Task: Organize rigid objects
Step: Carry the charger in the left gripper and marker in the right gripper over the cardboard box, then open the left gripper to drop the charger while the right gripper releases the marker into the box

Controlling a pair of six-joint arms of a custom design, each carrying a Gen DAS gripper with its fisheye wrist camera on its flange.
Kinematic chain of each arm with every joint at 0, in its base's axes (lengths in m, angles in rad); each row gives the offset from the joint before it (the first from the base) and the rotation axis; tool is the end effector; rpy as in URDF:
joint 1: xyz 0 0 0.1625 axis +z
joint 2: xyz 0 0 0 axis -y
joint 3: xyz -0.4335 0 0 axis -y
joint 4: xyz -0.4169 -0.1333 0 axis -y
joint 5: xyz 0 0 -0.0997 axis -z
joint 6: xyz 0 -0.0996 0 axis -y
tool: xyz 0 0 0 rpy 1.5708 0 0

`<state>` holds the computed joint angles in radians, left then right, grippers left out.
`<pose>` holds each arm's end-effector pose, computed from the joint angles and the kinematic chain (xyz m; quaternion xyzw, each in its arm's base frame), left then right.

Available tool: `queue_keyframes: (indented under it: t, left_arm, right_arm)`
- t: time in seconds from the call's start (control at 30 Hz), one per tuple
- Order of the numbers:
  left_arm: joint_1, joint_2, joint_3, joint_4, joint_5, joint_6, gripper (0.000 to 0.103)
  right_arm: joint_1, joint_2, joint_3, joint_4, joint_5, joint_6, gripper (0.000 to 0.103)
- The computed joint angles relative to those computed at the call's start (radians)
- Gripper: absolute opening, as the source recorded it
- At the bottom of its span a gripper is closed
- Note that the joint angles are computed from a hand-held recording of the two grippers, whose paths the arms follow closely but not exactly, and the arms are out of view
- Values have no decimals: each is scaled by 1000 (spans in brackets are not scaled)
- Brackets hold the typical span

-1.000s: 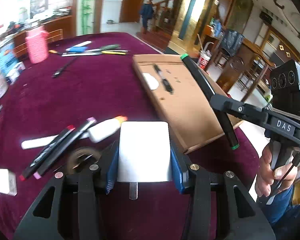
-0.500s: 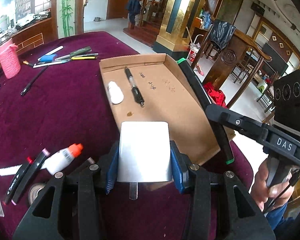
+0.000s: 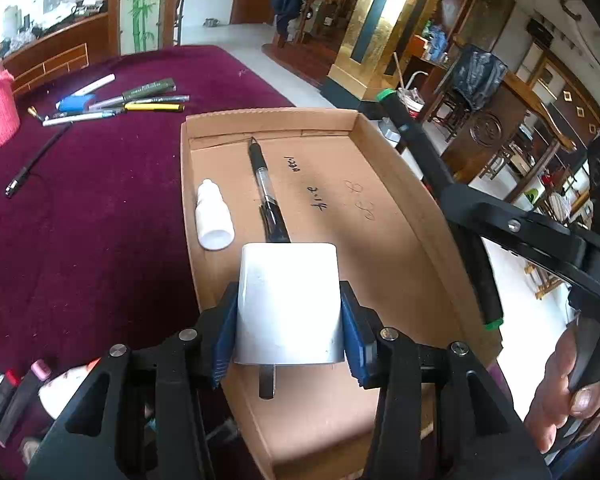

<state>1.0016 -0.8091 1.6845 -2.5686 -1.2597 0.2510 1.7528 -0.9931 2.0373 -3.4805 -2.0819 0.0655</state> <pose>-0.2268 -0.6584 0.0742 0.3845 0.9081 -0.0842 0.1431 0.1876 -0.5522 0.1848 -0.0547 -0.8830 0.4310 0.1776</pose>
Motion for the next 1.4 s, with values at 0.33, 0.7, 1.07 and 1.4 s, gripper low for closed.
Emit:
queue_keyframes:
  t: [0.33, 0.7, 1.07, 1.4]
  left_arm:
    - [6, 41, -9, -19, 28, 11, 44]
    - [12, 45, -16, -25, 11, 28, 44]
    - [7, 45, -6, -39, 19, 37, 45]
    - [5, 42, -3, -36, 20, 33, 46]
  right_arm:
    - [-68, 52, -151, 285, -3, 94, 13]
    - [-69, 105, -230, 375, -96, 125, 13]
    - [-70, 124, -251, 399, -117, 121, 13]
    - [-62, 132, -261, 417, -128, 121, 14]
